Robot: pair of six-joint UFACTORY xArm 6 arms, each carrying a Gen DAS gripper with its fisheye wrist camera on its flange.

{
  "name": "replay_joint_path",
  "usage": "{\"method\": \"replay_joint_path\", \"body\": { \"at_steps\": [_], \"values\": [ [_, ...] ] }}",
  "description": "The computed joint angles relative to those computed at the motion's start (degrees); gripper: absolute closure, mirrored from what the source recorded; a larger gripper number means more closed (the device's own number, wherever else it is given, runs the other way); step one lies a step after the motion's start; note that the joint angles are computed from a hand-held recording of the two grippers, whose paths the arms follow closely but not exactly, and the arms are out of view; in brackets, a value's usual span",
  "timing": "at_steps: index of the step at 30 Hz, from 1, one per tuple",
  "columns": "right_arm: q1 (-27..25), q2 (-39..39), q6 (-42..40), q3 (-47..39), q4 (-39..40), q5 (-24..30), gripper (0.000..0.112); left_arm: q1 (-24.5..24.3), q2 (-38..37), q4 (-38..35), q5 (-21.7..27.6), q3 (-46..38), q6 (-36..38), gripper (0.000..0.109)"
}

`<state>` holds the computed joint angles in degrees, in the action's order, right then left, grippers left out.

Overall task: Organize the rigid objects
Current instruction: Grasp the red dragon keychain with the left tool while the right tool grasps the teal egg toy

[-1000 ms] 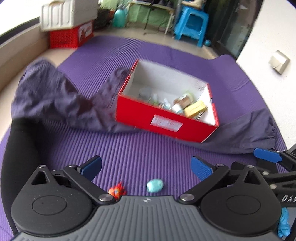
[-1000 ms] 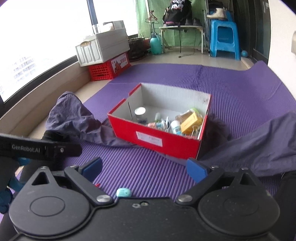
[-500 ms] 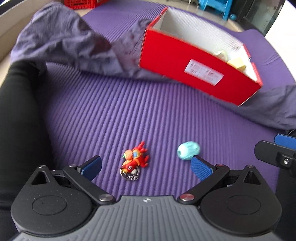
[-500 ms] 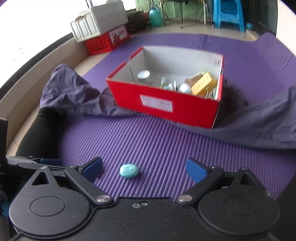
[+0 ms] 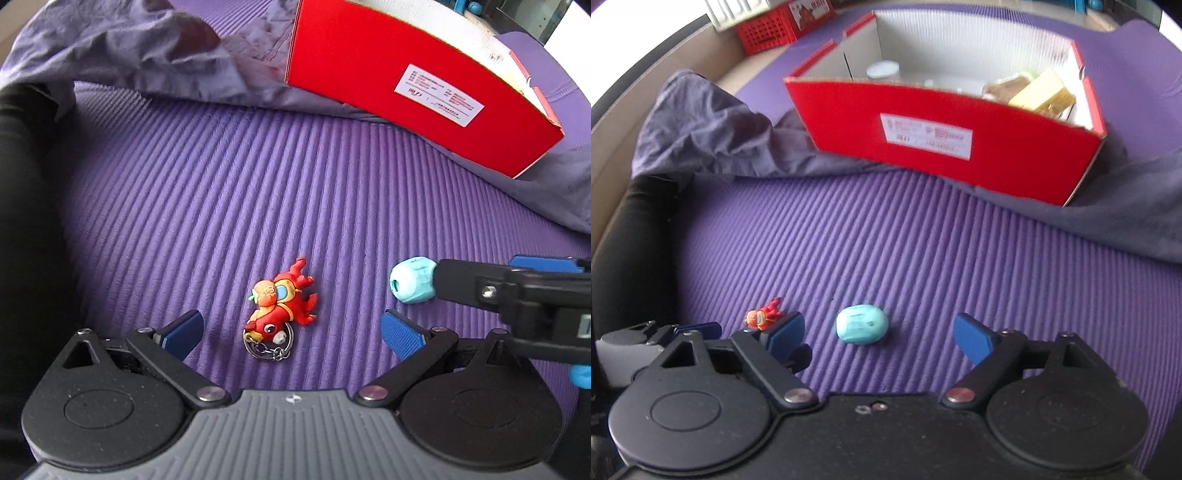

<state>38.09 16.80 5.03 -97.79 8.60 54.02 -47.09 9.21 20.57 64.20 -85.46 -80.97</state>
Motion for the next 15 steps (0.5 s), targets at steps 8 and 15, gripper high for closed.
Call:
{"method": "replay_joint_path", "body": {
  "at_steps": [8, 15],
  "values": [
    [1.1, 4.3, 1.5, -4.5, -1.0, 3.9, 0.036, 0.2, -0.5, 1.2, -0.4, 1.2, -2.1, 0.007],
    [1.6, 6.0, 2.8, -6.0, -0.8, 4.9, 0.056, -0.2, 0.5, 3.0, 1.0, -0.1, -2.3, 0.012]
  ]
}}
